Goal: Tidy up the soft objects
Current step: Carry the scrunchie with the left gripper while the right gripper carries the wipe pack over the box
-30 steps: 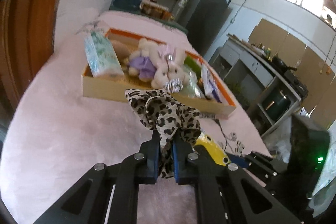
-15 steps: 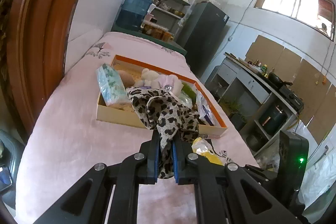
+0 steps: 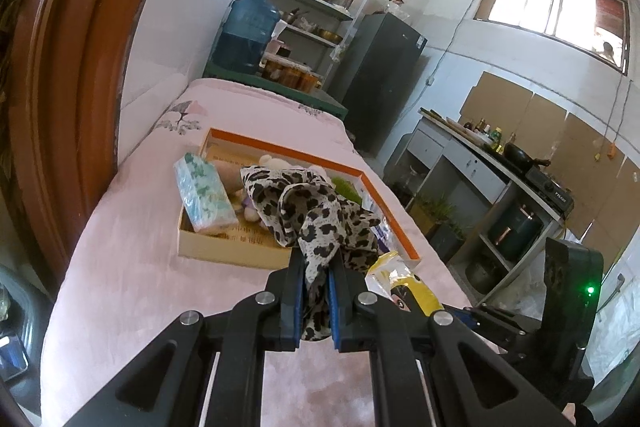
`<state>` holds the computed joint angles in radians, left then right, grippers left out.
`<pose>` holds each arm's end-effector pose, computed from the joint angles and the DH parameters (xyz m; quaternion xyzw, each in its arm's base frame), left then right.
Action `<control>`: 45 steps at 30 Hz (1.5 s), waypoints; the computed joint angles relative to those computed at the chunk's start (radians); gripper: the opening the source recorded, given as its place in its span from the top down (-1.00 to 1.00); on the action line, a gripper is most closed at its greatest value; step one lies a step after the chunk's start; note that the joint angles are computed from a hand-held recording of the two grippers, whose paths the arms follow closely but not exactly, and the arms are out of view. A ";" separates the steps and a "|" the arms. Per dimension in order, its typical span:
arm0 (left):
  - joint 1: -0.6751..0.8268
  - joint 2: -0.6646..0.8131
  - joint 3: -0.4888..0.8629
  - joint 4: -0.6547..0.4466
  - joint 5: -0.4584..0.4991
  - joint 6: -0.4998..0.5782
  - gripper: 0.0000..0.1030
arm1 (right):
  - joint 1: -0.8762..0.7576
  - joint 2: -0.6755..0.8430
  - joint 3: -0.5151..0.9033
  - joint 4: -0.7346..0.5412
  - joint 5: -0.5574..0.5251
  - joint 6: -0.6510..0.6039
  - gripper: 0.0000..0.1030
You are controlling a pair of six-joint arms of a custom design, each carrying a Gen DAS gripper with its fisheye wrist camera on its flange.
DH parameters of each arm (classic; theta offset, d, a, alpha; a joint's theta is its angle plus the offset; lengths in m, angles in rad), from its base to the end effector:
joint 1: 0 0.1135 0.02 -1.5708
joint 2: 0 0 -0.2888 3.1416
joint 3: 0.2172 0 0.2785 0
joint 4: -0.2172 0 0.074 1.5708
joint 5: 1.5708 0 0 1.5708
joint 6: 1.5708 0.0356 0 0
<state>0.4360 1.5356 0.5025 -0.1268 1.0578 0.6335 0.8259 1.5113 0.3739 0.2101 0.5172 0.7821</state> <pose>0.2281 0.0721 0.1154 0.1858 0.8309 -0.3353 0.4033 0.1719 0.1604 0.0962 0.0608 0.9187 0.0518 0.3868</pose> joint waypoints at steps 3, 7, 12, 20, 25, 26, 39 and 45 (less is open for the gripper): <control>-0.010 -0.021 0.000 0.014 0.004 -0.022 0.80 | -0.005 -0.035 0.004 -0.030 0.016 -0.016 -0.21; -0.027 -0.047 0.009 0.038 0.012 -0.073 0.81 | -0.026 -0.094 0.005 -0.068 0.030 -0.045 -0.21; -0.059 -0.062 0.017 0.095 0.007 -0.151 0.80 | -0.062 -0.165 0.019 -0.122 0.047 -0.089 -0.21; -0.104 -0.048 0.035 0.168 -0.010 -0.246 0.80 | -0.137 -0.218 0.041 -0.145 0.043 -0.150 -0.21; -0.147 -0.043 0.053 0.246 -0.035 -0.345 0.80 | -0.173 -0.218 0.060 -0.140 0.027 -0.179 -0.21; -0.153 -0.041 0.056 0.259 -0.038 -0.360 0.80 | -0.183 -0.215 0.064 -0.136 0.019 -0.188 -0.22; -0.245 0.025 0.116 0.387 -0.123 -0.477 0.81 | -0.292 -0.123 0.122 -0.054 -0.062 -0.272 -0.22; -0.261 0.056 0.141 0.400 -0.138 -0.491 0.81 | -0.337 -0.085 0.142 -0.019 -0.100 -0.292 -0.22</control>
